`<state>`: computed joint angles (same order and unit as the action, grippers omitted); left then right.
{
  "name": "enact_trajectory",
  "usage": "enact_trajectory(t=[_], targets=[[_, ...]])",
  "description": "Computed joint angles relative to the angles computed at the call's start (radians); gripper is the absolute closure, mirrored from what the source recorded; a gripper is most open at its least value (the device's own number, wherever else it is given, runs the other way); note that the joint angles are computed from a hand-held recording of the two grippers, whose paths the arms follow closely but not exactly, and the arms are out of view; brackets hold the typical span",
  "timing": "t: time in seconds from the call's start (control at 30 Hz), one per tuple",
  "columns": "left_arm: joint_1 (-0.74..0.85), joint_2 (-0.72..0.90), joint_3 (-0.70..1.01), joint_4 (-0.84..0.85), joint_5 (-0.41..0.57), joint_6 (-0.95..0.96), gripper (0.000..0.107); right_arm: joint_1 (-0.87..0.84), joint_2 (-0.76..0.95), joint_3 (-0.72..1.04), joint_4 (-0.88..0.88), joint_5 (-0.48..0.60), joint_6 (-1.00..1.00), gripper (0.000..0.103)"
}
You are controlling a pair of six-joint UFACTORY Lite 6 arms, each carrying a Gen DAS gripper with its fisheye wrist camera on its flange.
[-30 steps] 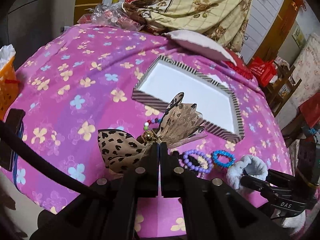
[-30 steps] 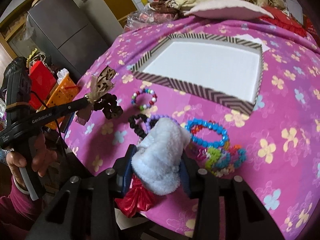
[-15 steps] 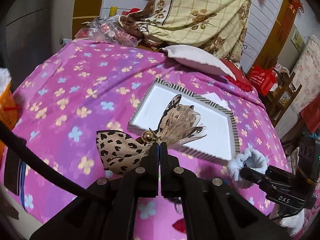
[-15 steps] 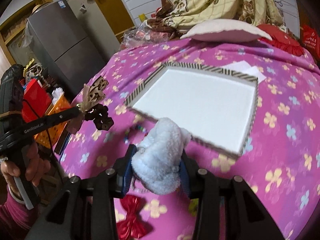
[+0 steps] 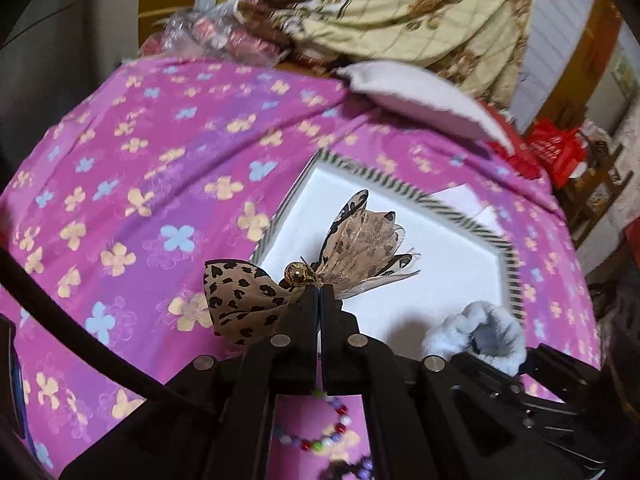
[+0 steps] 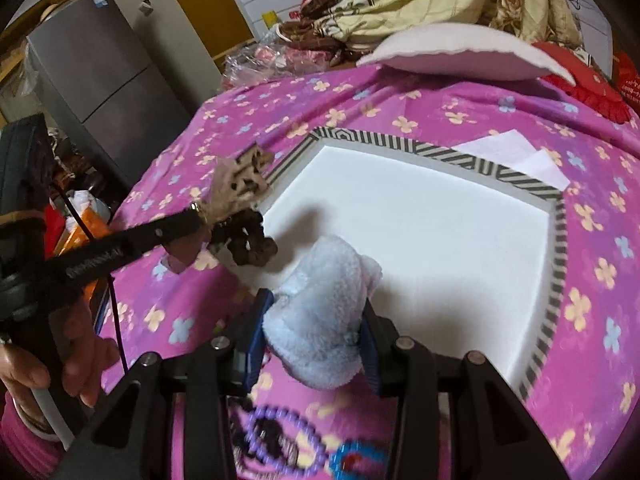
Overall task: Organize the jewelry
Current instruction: 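Carry the bow and scrunchie into the tray and release both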
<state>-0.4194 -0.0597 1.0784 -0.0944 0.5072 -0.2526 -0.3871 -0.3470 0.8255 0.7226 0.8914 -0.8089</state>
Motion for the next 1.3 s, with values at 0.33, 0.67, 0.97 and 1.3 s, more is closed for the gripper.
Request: enact_trajectory(t=[0.33, 0.67, 0.97, 1.3], targets=[[0.043, -0.065, -0.153, -0.147, 0.058, 0.188, 0.099, 0.078, 0.163, 0.025, 0.055, -0.011, -0.045, 0.061], [0.056, 0.025, -0.034, -0.116, 0.034, 0.185, 0.099, 0.142, 0.272, 0.085, 0.052, -0.114, -0.008, 0.061], [0.044, 0.242, 0.113, -0.019, 0.023, 0.087, 0.099, 0.166, 0.341, 0.095, 0.090, -0.118, -0.011, 0.061], [0.006, 0.014, -0.127, -0.032, 0.065, 0.108, 0.099, 0.155, 0.182, -0.056, 0.067, -0.016, -0.040, 0.062]])
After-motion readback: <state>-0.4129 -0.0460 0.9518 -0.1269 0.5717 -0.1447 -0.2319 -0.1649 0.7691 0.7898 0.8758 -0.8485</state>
